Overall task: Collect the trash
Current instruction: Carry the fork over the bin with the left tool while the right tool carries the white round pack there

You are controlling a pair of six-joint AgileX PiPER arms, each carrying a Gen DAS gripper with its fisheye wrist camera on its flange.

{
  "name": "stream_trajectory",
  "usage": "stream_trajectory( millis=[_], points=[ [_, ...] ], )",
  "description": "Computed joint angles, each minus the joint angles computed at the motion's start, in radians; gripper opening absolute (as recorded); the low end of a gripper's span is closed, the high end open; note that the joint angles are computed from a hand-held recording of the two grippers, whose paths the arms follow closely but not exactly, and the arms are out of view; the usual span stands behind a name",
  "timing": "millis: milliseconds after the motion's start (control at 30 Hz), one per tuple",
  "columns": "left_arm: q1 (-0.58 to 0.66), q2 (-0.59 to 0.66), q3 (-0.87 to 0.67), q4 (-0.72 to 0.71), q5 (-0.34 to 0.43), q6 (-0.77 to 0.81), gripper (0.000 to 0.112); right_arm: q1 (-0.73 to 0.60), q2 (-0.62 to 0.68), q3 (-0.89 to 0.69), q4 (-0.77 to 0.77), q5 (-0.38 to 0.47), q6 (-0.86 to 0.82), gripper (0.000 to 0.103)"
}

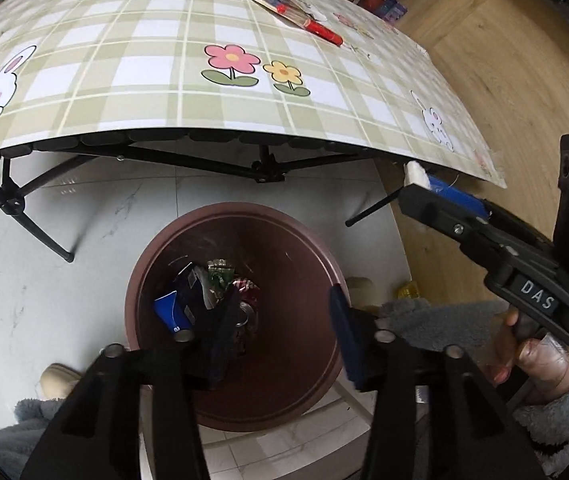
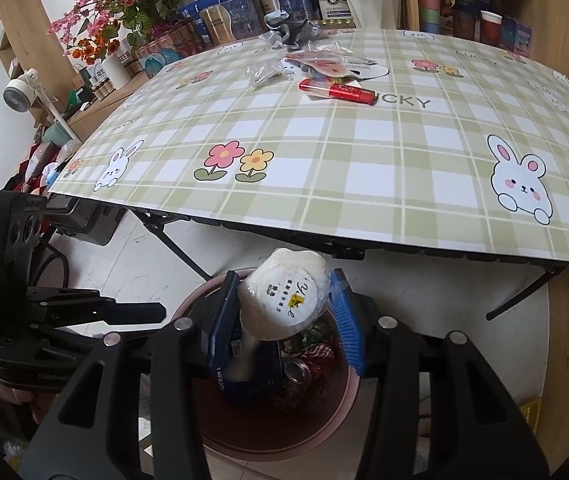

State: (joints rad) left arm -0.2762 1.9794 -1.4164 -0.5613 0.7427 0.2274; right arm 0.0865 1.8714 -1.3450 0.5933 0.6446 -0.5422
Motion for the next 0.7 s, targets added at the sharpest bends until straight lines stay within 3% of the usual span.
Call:
stream_trajectory(
  millis=[133, 333, 500, 700],
  points=[
    [0.012, -0.043, 0.02, 0.034, -0.049, -0.041, 0.068, 0.005, -0.001, 0.001, -0.004, 0.002, -0.002, 0.048],
    [0.038, -0.134, 0.065, 0.149, -0.148, -0.143, 0.085, 0.02, 0.015, -0.006, -0.025, 0.01, 0.015, 0.048],
    [0.055, -0.197, 0.103, 0.31, -0.217, -0.284, 0.092, 0.058, 0.071, -0.046, -0.083, 0.032, 0.054, 0.048],
    [0.081, -0.213, 0.108, 0.406, -0.232, -0.369, 0.094, 0.121, 0.187, -0.147, -0.197, 0.064, 0.143, 0.048]
  ],
)
